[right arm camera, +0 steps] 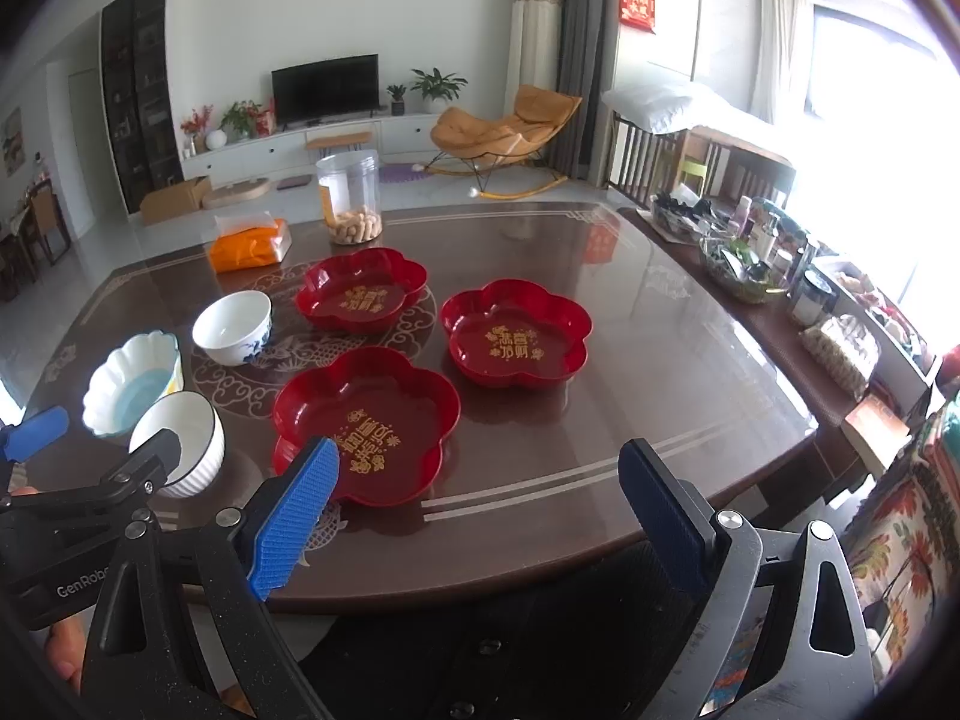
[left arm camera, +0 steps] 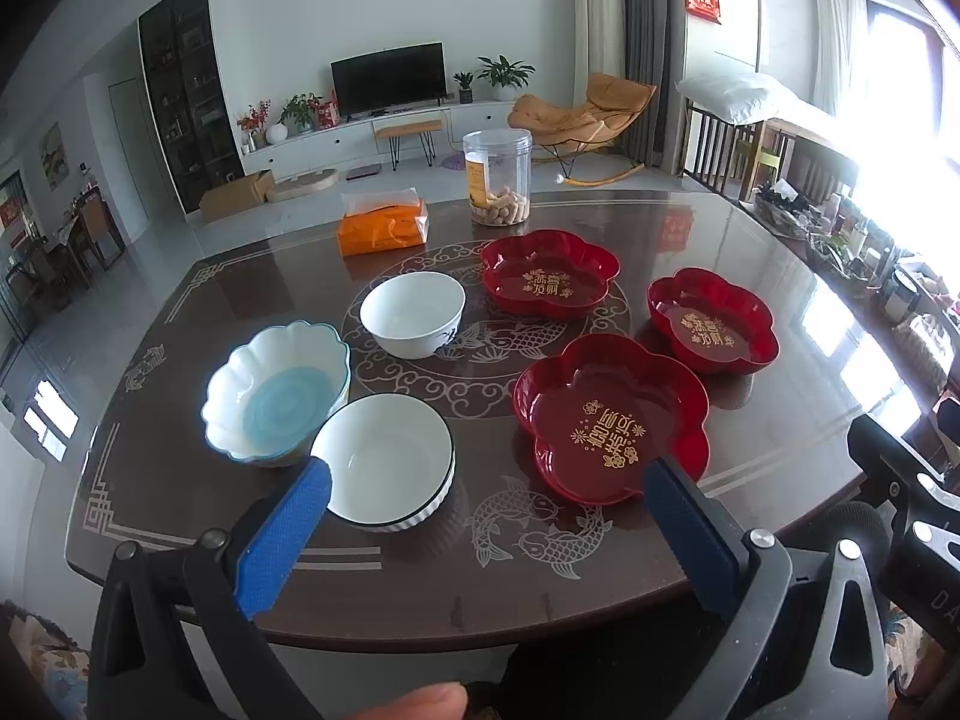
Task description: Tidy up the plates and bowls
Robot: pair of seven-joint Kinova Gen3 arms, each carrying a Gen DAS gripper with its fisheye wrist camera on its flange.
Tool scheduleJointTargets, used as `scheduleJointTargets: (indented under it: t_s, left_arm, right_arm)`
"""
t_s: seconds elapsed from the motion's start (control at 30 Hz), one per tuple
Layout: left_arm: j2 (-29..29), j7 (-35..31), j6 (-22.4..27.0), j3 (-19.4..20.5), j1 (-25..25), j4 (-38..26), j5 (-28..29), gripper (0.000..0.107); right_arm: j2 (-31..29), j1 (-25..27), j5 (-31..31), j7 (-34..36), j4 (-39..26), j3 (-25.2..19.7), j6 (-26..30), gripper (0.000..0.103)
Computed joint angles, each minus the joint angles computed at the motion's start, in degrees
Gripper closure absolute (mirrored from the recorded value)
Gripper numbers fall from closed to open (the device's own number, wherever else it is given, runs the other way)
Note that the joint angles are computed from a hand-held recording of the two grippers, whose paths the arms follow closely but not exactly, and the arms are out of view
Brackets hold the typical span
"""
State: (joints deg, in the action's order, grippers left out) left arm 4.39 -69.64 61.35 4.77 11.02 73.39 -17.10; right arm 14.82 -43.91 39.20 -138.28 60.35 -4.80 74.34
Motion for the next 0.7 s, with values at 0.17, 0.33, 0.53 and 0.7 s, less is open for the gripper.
scheduleJointTargets:
  t_s: [0.17, 0.33, 0.53, 0.7]
  left_arm:
    - [-0.21, -0.01, -0.08, 0.11, 0.13, 0.15, -0.16, 0.004]
    - [-0.34, 0.32, -0.52, 0.25, 0.3, 0.62, -0.76, 0.004]
    - [-0.11, -0.13, 0.07, 0.33, 0.39, 0.37, -0.73, 0.004]
    - [-0.08, -0.17, 0.17, 0.31, 0.52, 0.36, -0.8, 0.004]
  right_arm:
    - [-0.37, -0.02, 0.06, -0.83, 0.44, -0.02, -0.15, 0.007]
    - [-0.69, 0.33, 0.05, -1.16, 0.82, -0.29, -0.29, 0.007]
    - [-0.69, 0.41, 0.07, -1.18, 0.88, -0.4, -0.31, 0.007]
    - [-0.73, 0.46, 0.08, -1.23, 0.89, -0.41, -0.32, 0.007]
